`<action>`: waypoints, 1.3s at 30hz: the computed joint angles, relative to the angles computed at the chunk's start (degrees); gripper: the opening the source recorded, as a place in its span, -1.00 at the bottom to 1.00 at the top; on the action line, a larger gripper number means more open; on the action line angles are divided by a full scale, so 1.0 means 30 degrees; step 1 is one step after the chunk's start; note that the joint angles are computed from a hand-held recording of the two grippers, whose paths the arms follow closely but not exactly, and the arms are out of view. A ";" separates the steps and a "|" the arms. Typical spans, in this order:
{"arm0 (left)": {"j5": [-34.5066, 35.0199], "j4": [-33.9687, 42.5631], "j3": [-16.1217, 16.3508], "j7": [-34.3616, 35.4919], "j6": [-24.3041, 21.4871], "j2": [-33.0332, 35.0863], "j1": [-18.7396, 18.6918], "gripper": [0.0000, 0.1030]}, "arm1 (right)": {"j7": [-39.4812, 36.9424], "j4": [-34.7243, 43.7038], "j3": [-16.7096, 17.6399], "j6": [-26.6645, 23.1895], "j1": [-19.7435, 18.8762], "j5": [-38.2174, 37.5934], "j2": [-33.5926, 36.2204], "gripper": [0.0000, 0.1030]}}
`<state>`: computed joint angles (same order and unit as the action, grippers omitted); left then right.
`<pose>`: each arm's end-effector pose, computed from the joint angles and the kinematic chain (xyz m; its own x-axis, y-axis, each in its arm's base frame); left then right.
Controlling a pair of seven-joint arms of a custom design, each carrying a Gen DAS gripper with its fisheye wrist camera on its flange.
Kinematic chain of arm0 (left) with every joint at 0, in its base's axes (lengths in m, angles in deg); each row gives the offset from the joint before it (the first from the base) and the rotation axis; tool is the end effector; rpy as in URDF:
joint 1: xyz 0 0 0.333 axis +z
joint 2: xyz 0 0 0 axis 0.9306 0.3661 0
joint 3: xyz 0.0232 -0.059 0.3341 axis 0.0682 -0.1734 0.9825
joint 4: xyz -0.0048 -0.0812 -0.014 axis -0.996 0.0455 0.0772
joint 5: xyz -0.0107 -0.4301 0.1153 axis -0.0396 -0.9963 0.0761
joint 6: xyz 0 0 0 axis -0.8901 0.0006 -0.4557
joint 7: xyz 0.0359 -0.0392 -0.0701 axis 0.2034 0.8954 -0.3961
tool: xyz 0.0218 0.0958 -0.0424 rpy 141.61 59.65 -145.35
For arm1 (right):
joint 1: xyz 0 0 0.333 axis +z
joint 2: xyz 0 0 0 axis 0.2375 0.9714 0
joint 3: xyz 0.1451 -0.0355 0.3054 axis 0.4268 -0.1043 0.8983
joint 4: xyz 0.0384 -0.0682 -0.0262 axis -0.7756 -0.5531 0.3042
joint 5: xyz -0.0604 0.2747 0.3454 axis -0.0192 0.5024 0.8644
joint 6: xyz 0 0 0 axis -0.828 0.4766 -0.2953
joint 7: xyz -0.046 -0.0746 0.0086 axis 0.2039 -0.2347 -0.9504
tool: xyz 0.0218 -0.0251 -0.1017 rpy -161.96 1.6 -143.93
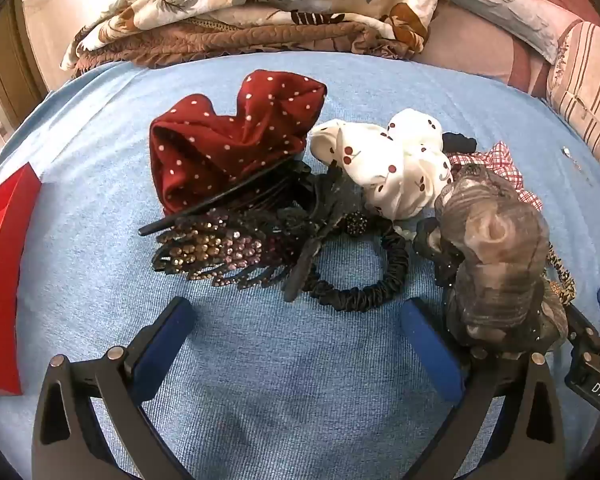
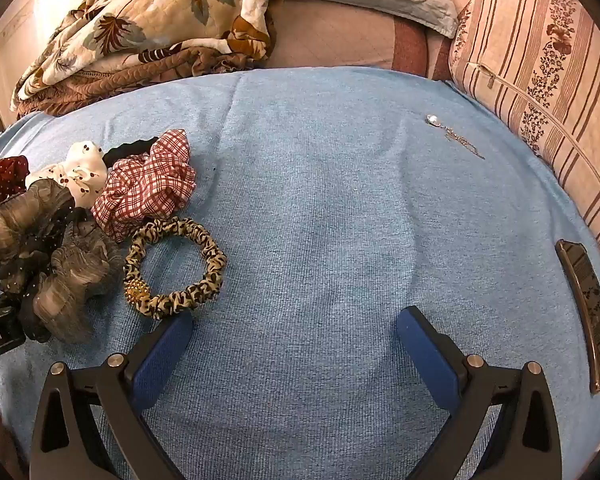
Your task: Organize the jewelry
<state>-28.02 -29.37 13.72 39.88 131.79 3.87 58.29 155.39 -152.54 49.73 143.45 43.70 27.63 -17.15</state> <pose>0.6736 -0.2496 0.4576 -0.3764 -0.9265 -0.0041 -0.7692 0.3150 -0.5560 0.5583 0.3659 0.4444 -0.4938 -0.8689 0.0357 -0.6903 0.3667 -0.6237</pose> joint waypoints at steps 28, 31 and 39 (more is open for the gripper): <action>0.0097 0.0228 -0.0166 0.0815 -0.0767 -0.0039 0.0176 1.00 | 0.0048 0.0079 -0.0050 0.0175 -0.0012 0.0129 0.0163 1.00; -0.0675 0.0638 -0.0367 0.1840 -0.1579 0.0043 0.0390 1.00 | -0.0941 -0.0070 0.0015 0.0656 -0.0240 0.1280 -0.0056 1.00; -0.4277 -0.1602 -0.0549 0.4309 -0.0789 -0.2508 0.1219 1.00 | 0.0034 -0.0185 0.0146 0.0127 0.0121 0.0589 -0.0269 1.00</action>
